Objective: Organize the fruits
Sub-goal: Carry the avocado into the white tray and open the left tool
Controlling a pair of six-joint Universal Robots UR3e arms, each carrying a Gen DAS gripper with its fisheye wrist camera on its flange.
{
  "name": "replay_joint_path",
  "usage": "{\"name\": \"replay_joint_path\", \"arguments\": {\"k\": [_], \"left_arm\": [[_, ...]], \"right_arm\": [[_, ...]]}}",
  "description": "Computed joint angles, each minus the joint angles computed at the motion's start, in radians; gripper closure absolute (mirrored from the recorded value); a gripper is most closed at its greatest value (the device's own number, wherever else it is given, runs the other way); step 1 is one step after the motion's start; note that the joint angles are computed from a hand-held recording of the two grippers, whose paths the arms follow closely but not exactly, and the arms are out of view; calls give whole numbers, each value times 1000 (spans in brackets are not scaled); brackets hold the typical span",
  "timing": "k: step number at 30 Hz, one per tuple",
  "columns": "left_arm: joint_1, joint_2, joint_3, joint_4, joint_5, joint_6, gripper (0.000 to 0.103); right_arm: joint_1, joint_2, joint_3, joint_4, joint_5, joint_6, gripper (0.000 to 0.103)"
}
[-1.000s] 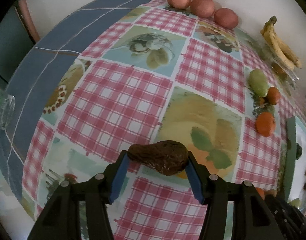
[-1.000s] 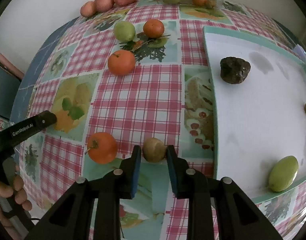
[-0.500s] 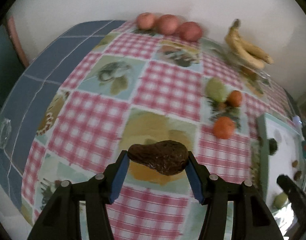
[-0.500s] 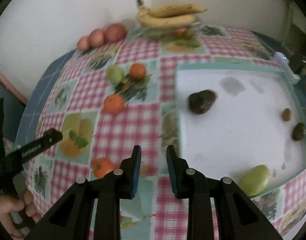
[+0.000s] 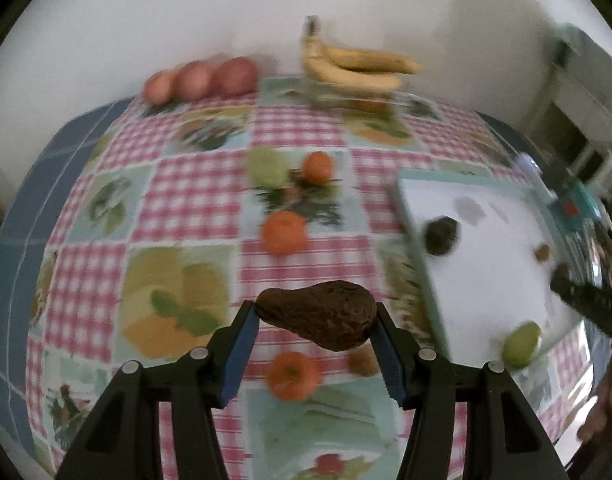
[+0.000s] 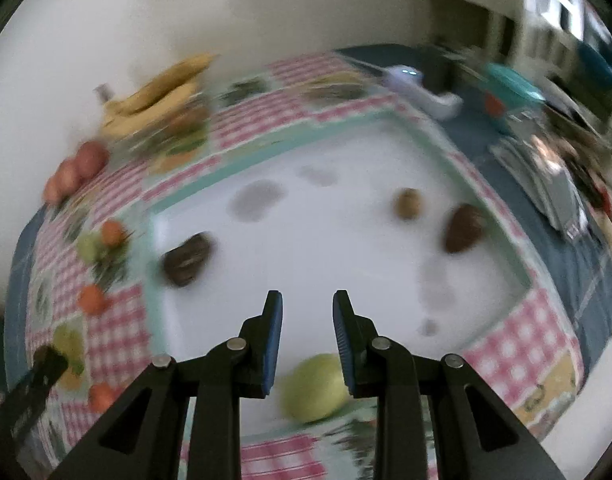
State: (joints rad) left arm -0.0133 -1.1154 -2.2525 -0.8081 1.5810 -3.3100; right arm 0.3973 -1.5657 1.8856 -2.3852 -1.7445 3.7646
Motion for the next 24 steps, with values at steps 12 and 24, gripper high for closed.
{"name": "replay_joint_path", "arguments": {"k": [12,24], "left_arm": [[-143,-190,30,250,-148,-36,44],[-313,-468,150,381,-66,-38,44]], "right_arm": [[-147,-106,148,-52,18,-5,76],[-177,-16,151,-59,65,-40,76]]}}
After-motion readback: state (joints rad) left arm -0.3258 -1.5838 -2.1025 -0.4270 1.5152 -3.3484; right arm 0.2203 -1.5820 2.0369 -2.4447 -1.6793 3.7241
